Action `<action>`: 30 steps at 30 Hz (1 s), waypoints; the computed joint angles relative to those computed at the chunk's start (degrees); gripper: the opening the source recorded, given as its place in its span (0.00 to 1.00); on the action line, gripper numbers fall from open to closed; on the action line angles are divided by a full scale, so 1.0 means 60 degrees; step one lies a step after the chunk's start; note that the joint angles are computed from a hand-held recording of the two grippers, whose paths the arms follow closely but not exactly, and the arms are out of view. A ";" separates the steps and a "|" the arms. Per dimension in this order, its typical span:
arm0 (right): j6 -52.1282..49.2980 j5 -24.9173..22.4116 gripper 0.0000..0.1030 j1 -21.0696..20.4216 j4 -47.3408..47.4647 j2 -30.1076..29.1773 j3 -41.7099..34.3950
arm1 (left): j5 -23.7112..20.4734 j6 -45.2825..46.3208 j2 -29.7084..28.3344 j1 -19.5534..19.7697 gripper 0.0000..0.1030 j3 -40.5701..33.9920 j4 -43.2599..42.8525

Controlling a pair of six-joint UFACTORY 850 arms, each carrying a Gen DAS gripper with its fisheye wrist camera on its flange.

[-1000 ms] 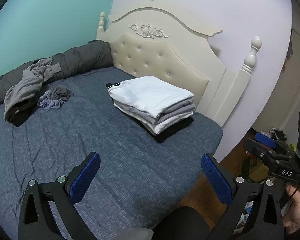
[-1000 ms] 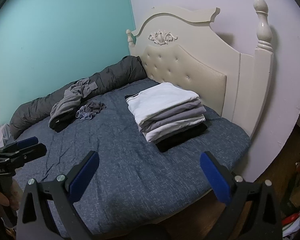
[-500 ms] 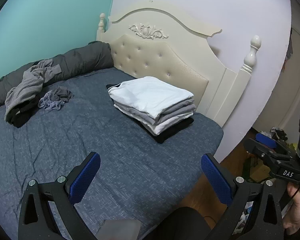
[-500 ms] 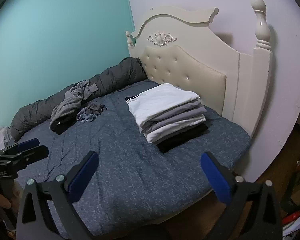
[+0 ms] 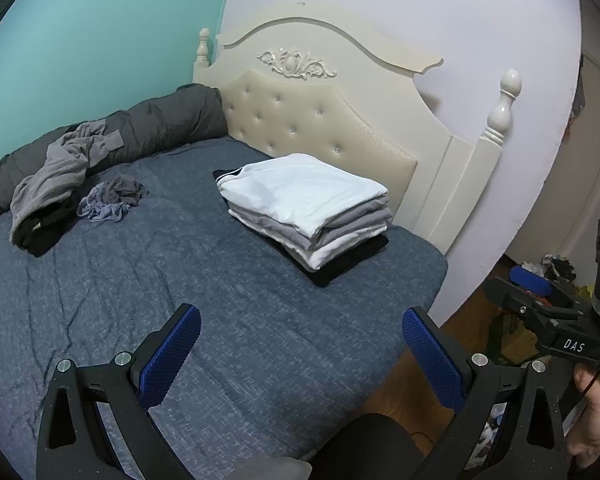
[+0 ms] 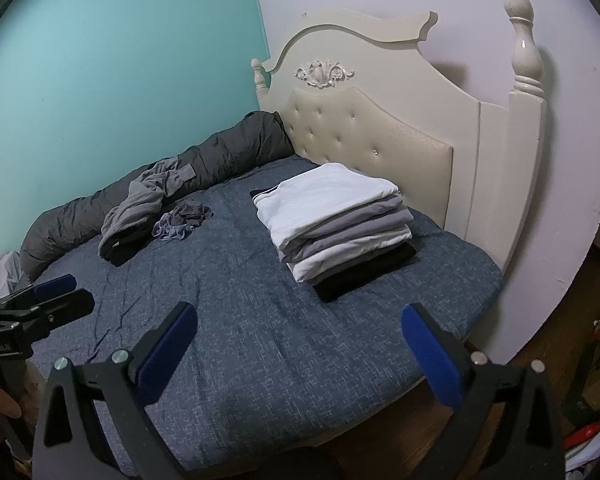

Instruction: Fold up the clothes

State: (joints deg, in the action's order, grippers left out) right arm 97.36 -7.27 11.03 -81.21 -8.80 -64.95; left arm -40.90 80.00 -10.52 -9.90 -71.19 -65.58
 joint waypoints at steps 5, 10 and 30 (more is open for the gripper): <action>-0.0136 0.0005 1.00 -0.0016 0.0140 -0.0016 -0.0010 | 0.0044 -0.0049 -0.0010 -0.0025 1.00 -0.0005 0.0003; 0.0179 -0.0046 1.00 -0.0010 -0.0174 0.0037 0.0060 | -0.0041 -0.0176 -0.0037 -0.0031 1.00 -0.0028 0.0115; -0.0046 -0.0023 1.00 -0.0070 0.0166 0.0027 0.0130 | -0.0197 0.0115 0.0051 -0.0023 1.00 0.0066 -0.0071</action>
State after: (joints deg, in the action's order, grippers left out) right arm 97.08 -7.41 10.61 -80.22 -8.64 -64.17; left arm -42.08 80.69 -10.22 -10.04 -70.79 -66.01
